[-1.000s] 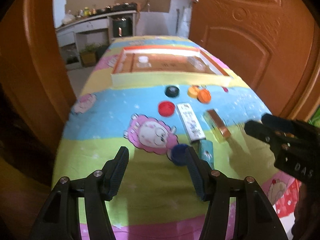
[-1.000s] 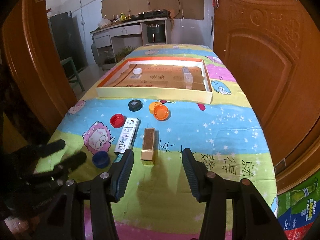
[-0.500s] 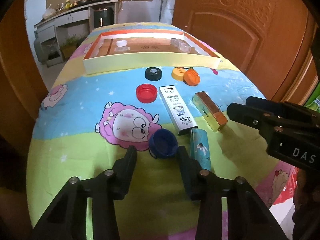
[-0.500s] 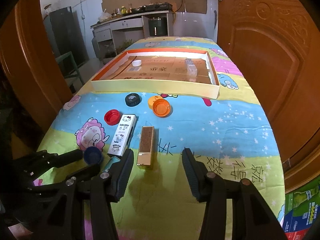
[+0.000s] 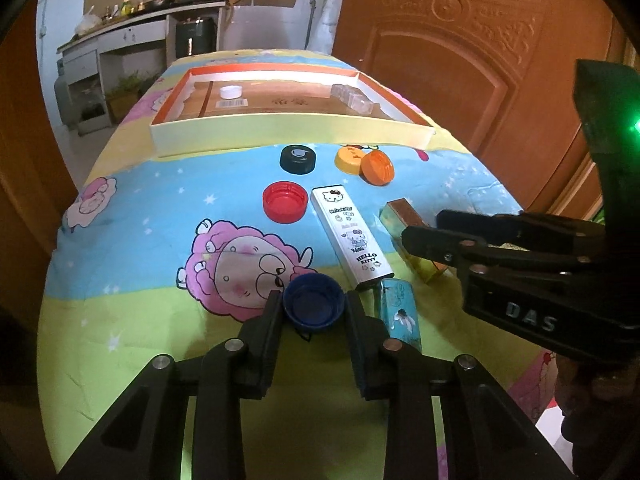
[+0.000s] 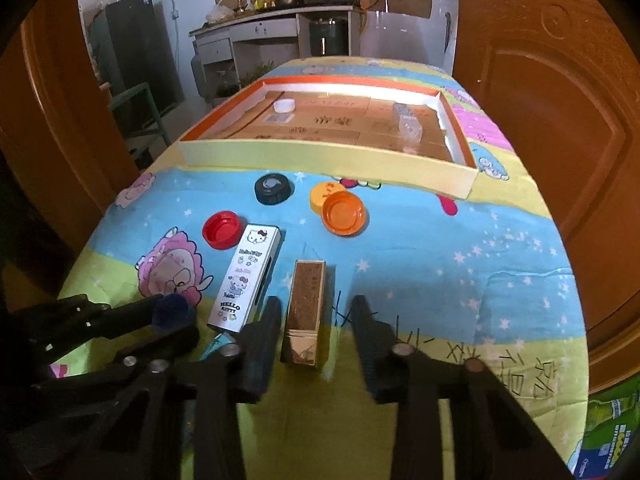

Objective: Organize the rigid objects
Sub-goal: 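Grasp the blue bottle cap with the left tool while the right tool grasps the small brown box, then carry the blue cap with the left tool while the right tool carries the brown box to the lid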

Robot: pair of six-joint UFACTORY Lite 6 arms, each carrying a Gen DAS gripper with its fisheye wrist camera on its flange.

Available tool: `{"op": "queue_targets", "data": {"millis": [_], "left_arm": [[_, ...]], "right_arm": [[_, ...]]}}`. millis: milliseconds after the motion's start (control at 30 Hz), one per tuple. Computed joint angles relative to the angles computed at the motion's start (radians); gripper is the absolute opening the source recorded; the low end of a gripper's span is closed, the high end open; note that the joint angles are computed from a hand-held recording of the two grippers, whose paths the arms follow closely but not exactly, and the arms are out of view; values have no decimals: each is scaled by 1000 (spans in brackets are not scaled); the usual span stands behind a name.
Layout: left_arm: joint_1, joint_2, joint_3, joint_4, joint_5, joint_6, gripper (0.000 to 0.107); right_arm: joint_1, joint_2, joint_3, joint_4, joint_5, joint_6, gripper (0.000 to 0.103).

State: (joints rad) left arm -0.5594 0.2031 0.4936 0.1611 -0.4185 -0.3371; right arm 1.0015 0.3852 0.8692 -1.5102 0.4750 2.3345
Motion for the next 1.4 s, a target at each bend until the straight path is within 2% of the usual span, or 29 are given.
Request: {"op": "queue_targets", "data": {"millis": [67,133,267,533,733,933,1167,1300,1400], "left_arm": [[1,3,2,-3,-2,6,31],[7,5,3,13,-6,-12,31],[18,-1,2,25,1,-28,31],[26,-49,-9,-4,34,-11,31],[11,-130,6,-150,106,118,31],[4,-163,83,-372,185,321,31],[8,-129,240,-739,258,695,31],[38,-74,346,-672,308,641,31],[53,-20,435,-804,338,784,31]], "right_arm": [[-13,8,-2,-43,-30,36,21],[-19,15,-5,-81,-46,74,18],[-16,0,-23,-116,-44,116,18],[2,-61,-58,-66,-16,80,18],[18,-128,-72,10,28,-5,18],[-14,-204,-88,45,29,-90,18],[-94,-277,-90,53,10,-198,18],[-162,-288,-73,39,-28,-236,18],[-223,-278,-42,39,-67,-290,18]]}}
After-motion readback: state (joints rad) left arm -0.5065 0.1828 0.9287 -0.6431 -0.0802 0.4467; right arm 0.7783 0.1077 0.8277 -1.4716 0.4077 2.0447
